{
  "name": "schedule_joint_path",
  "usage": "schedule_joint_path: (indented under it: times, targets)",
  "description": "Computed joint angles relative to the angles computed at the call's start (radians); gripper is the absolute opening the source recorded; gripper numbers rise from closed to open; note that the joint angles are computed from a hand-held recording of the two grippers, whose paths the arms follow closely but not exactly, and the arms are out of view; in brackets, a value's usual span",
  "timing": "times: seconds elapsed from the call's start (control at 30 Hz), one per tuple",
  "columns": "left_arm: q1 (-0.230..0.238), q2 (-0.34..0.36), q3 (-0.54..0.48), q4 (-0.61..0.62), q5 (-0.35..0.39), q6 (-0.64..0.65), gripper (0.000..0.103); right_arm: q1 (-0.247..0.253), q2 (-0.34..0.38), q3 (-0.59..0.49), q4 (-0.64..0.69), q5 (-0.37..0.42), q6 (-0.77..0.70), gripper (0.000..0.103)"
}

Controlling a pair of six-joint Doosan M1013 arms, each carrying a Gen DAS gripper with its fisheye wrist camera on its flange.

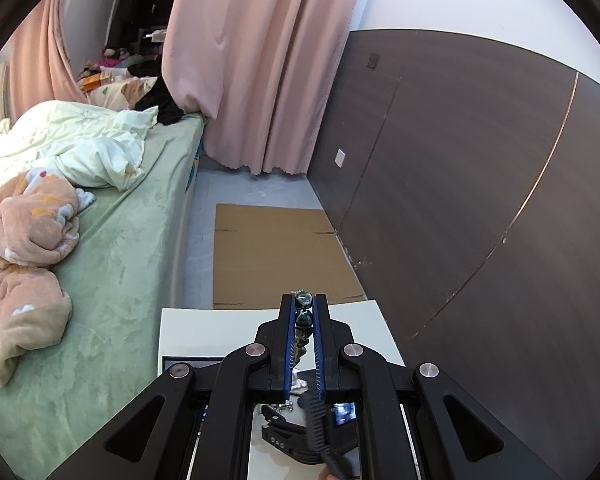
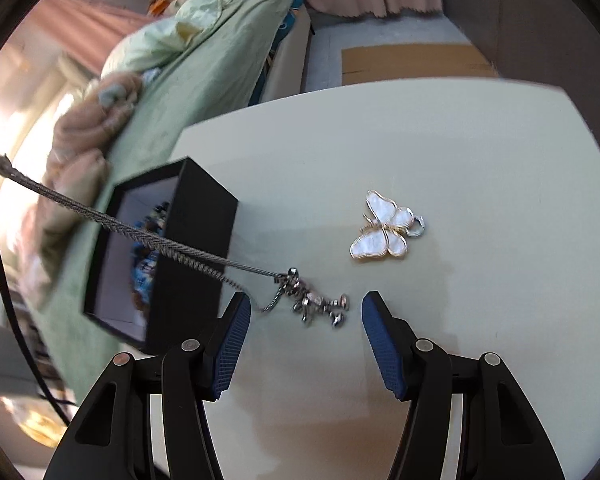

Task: Organize jewelry
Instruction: 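Open the left gripper over the box while the right gripper grasps the chain's skull charm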

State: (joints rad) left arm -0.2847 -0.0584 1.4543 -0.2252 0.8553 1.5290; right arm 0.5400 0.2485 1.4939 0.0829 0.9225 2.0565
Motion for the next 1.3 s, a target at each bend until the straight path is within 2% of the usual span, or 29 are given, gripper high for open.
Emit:
schedule_joint_path:
  times: [0.07, 0.1, 0.13, 0.2, 0.23, 0.37, 0.43, 0.73, 0.87, 1.0, 1.17, 1.3]
  targets:
    - [0.000, -0.002, 0.000, 0.002, -0.001, -0.003, 0.008, 0.021, 0.011, -0.012, -0.083, 0.002, 0.006, 0.060]
    - [0.002, -0.004, 0.000, 0.003, -0.002, -0.003, 0.008, 0.028, 0.013, -0.014, -0.113, 0.002, 0.011, 0.053]
    - [0.003, -0.005, 0.001, 0.007, -0.002, -0.005, 0.008, 0.042, 0.018, -0.021, -0.173, 0.018, 0.026, 0.037]
    - [0.007, -0.006, 0.002, 0.011, -0.002, -0.009, 0.008, 0.062, 0.025, -0.033, -0.254, 0.052, 0.040, 0.019]
    - [0.009, -0.006, 0.003, 0.013, -0.001, -0.011, 0.008, 0.058, 0.022, -0.031, -0.240, 0.052, 0.029, 0.016]
    - [0.018, -0.007, 0.007, 0.013, 0.001, -0.010, 0.008, 0.008, -0.004, -0.002, -0.054, 0.004, -0.015, 0.015]
    - [0.022, -0.006, 0.008, 0.014, 0.002, -0.012, 0.008, -0.013, -0.027, 0.024, 0.035, -0.053, -0.041, 0.015]
    - [0.053, -0.005, 0.020, 0.012, 0.014, -0.005, 0.008, -0.045, -0.106, 0.086, 0.294, -0.247, -0.186, 0.015]
    - [0.081, 0.001, 0.038, -0.005, 0.030, -0.010, 0.009, -0.042, -0.119, 0.084, 0.360, -0.306, -0.239, 0.015]
    - [0.129, 0.014, 0.066, -0.102, 0.059, 0.018, 0.009, -0.033, -0.121, 0.068, 0.419, -0.338, -0.299, 0.015]
    - [0.178, 0.033, 0.105, -0.208, 0.093, 0.046, 0.009, -0.019, -0.127, 0.038, 0.421, -0.354, -0.320, 0.015]
    - [0.195, 0.046, 0.121, -0.252, 0.111, 0.061, 0.010, -0.007, -0.128, 0.000, 0.390, -0.356, -0.310, 0.015]
